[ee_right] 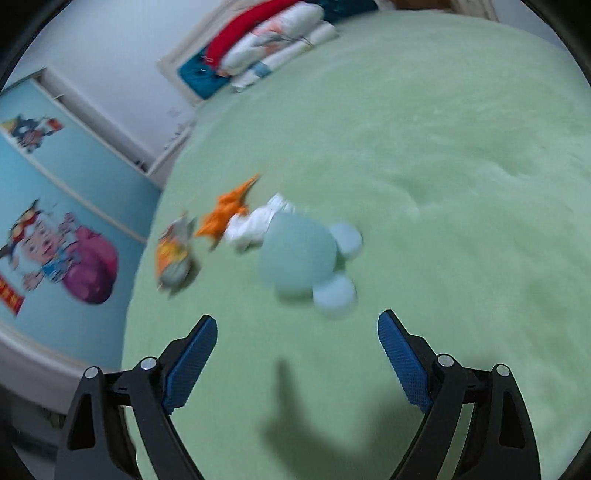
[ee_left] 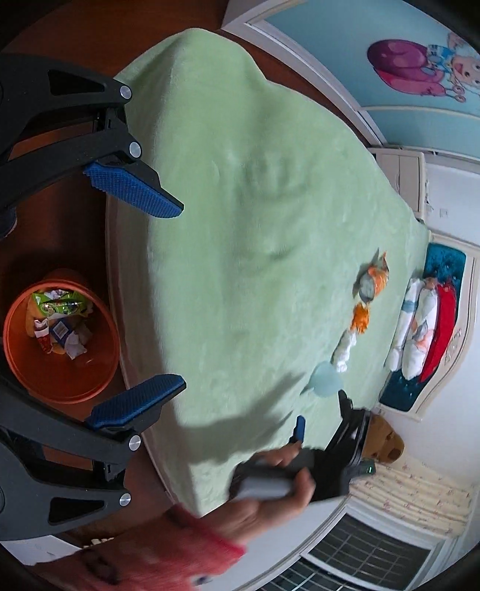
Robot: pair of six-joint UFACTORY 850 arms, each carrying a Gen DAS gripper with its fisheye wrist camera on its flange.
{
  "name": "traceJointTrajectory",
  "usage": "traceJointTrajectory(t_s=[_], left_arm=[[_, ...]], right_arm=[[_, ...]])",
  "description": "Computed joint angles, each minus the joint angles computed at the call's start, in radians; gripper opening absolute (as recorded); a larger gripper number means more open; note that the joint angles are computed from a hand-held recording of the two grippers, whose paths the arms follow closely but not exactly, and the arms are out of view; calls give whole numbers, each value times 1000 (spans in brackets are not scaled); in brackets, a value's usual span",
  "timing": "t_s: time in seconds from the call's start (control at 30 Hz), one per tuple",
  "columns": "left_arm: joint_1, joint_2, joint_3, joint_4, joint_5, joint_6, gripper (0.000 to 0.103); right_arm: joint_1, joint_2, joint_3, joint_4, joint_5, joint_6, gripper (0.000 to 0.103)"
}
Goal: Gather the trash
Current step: 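Grasp the light-blue cup with the right gripper, then grasp the orange juice pouch with the left gripper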
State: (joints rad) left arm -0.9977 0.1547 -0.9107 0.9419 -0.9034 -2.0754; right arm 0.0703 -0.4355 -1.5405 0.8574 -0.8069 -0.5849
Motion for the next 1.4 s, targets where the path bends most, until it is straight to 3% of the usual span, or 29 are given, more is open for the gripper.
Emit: traceJointTrajectory(t_s=[0.13,0.2,0.23,0.33,0.57,0.87,1.03,1.2,1.3,1.4], left_arm=[[15,23,28,-7,-1,-9,84],[20,30,37,-10,0,-16,84],[23,37,45,-9,2,-24,84],[25,48,61,-4,7,-42,84],[18,36,46,5,15,-28,84],[36,-3,-24,18,28,54,84],[166,-37,-87,-4,111,168,84],[362,-105,-182,-32,264,300,84],[479,-190,-286,-96,316,427,84],[579,-300,-418,-171,317,550,84]], right_arm=[[48,-100,-125,-104,34,180,85],[59,-136,-164,-132,23,227,71],[64,-147,-175,-140,16,240,59],[64,-132,-153,-135,36,198,51],[32,-28,-48,-66,48,-4,51],[-115,186,205,140,-83,-437,51],[-226,310,355,204,-176,-642,51],[-325,406,476,257,-264,-804,51],[-365,442,534,286,-300,-878,51],[-386,453,563,284,-334,-916,51]])
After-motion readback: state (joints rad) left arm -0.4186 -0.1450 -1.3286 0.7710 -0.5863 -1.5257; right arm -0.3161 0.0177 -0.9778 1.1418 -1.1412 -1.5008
